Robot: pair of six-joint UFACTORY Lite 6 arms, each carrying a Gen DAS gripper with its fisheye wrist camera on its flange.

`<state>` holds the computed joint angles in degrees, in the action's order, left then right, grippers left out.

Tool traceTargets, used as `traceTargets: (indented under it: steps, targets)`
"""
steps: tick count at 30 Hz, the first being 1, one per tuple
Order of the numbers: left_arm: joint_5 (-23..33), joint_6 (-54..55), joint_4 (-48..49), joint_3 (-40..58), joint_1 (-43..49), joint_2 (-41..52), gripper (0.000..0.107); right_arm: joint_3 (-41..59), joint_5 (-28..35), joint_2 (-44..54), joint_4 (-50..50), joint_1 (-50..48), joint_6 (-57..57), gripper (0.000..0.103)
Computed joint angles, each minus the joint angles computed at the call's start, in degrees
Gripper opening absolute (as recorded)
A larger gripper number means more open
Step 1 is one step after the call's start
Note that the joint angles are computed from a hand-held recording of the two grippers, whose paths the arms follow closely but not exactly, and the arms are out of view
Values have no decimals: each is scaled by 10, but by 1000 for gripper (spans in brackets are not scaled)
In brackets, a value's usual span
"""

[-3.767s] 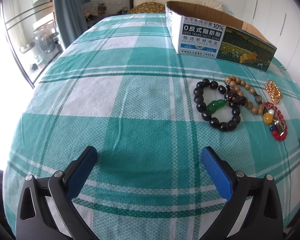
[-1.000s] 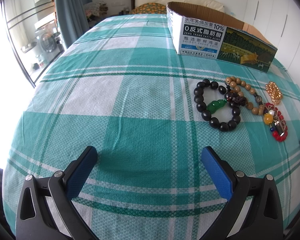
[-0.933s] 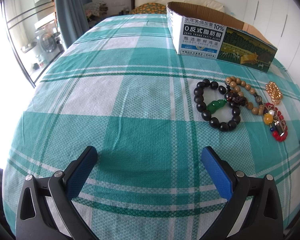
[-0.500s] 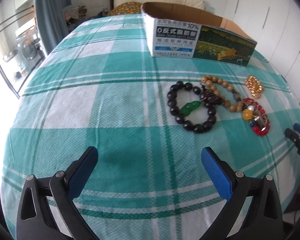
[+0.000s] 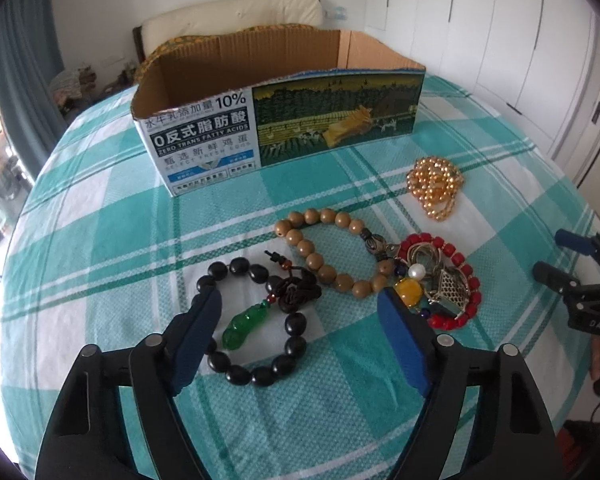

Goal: Organize jewelry
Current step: 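Grasp the black-bead bracelet with green pendant with the left tool, then grasp the amber bead necklace with the right tool while the left tool lifts the bracelet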

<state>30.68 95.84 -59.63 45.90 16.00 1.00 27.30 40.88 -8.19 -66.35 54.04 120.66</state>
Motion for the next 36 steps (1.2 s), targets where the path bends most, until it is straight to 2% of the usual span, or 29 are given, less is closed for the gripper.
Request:
traceTargets:
  steps: [5, 6, 8, 9, 10, 14, 22, 29, 32, 34, 36]
  targets:
    - [-22, -21, 17, 19, -17, 41, 53, 0, 0, 0, 0, 0, 0, 85]
    - [-19, -15, 10, 20, -15, 43, 51, 0, 0, 0, 0, 0, 0, 85]
    - [-20, -12, 2, 24, -13, 46, 32, 0, 0, -1, 0, 0, 0, 85]
    - [-10, -19, 5, 32, -9, 53, 29, 0, 0, 0, 0, 0, 0, 85]
    - [8, -31, 11, 44, -1, 62, 22, 0, 0, 0, 0, 0, 0, 85]
    - [59, -45, 13, 69, 29, 77, 9, 0, 0, -1, 1, 0, -1, 85]
    - [168, -84, 16, 118, 97, 94, 6, 0, 0, -1, 1, 0, -1, 86]
    - [221, -79, 14, 122, 152, 72, 6, 0, -5, 2, -4, -3, 1, 87]
    - [240, -76, 14, 126, 181, 64, 6, 10, -15, 4, 18, -14, -32, 88]
    - [241, -75, 14, 125, 194, 60, 6, 36, -42, -2, 99, -50, -132, 89]
    - [235, -71, 12, 122, 204, 56, 6, 48, -109, -15, 131, -98, -186, 89]
